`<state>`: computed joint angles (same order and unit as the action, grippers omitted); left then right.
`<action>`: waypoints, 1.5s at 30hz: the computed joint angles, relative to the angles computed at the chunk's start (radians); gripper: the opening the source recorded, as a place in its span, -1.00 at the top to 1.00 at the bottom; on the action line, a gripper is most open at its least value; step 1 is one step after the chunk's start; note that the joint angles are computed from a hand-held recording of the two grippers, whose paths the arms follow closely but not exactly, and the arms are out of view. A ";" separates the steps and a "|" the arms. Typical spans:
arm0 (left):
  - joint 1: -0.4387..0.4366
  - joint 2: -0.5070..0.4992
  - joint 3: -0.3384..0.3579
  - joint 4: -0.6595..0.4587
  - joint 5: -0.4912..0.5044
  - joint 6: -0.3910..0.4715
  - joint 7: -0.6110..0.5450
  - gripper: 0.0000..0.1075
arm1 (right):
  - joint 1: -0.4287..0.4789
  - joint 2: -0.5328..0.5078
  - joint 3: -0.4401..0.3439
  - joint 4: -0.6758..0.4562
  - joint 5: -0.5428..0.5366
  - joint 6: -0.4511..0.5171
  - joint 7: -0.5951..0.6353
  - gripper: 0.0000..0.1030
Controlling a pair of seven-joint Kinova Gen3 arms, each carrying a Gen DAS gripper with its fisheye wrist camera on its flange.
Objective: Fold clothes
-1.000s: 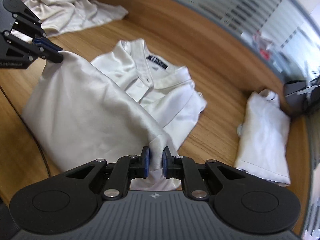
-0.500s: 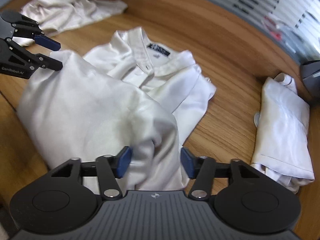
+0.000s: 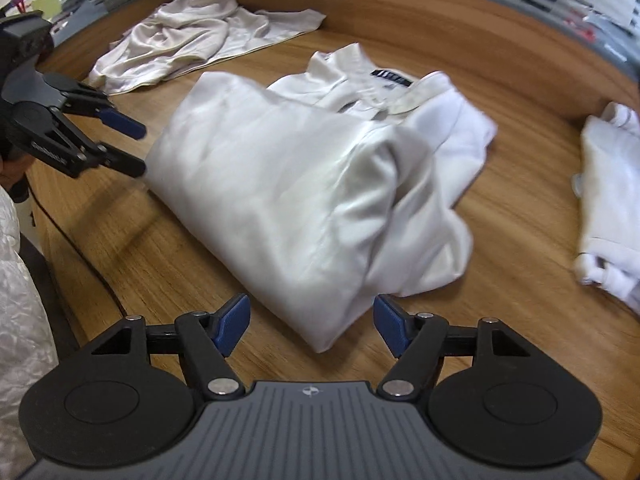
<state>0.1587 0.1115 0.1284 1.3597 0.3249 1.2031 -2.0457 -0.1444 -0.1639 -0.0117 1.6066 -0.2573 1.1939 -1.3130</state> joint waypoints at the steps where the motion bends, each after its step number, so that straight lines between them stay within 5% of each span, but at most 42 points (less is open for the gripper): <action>1: 0.001 0.006 0.002 0.004 0.007 0.002 -0.004 -0.28 | -0.002 0.009 -0.001 0.005 -0.004 -0.005 0.004 -0.30; 3: 0.008 0.017 0.010 0.012 0.010 0.002 -0.022 -0.24 | -0.006 0.031 -0.005 0.004 -0.005 -0.002 0.009 0.05; 5: 0.031 0.026 0.022 0.014 -0.028 -0.005 -0.042 0.35 | -0.011 0.041 -0.021 0.002 0.020 -0.003 -0.007 0.39; 7: 0.041 0.017 0.026 0.026 -0.040 -0.029 -0.063 0.56 | -0.013 0.035 -0.021 0.006 0.013 -0.014 -0.007 0.71; 10: 0.029 -0.009 0.017 0.040 -0.001 -0.058 -0.089 0.75 | -0.011 0.014 -0.007 0.003 -0.016 -0.019 0.008 0.82; 24: -0.067 0.062 -0.002 -0.250 0.200 0.111 -0.166 0.84 | 0.021 -0.020 0.048 -0.151 -0.055 0.039 -0.005 0.85; 37: 0.024 0.300 0.015 -0.512 0.033 0.015 0.126 0.85 | 0.086 0.250 0.027 -0.360 -0.004 -0.085 0.003 0.83; 45: 0.162 0.517 -0.025 -0.813 -0.194 0.189 0.281 0.82 | 0.060 0.456 -0.002 -0.520 0.142 -0.014 -0.105 0.60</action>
<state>0.3208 0.6284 0.1031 0.5467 0.1311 1.3921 -1.7643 -0.0848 0.2917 -0.0135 1.0867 -0.1149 1.1801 -1.4178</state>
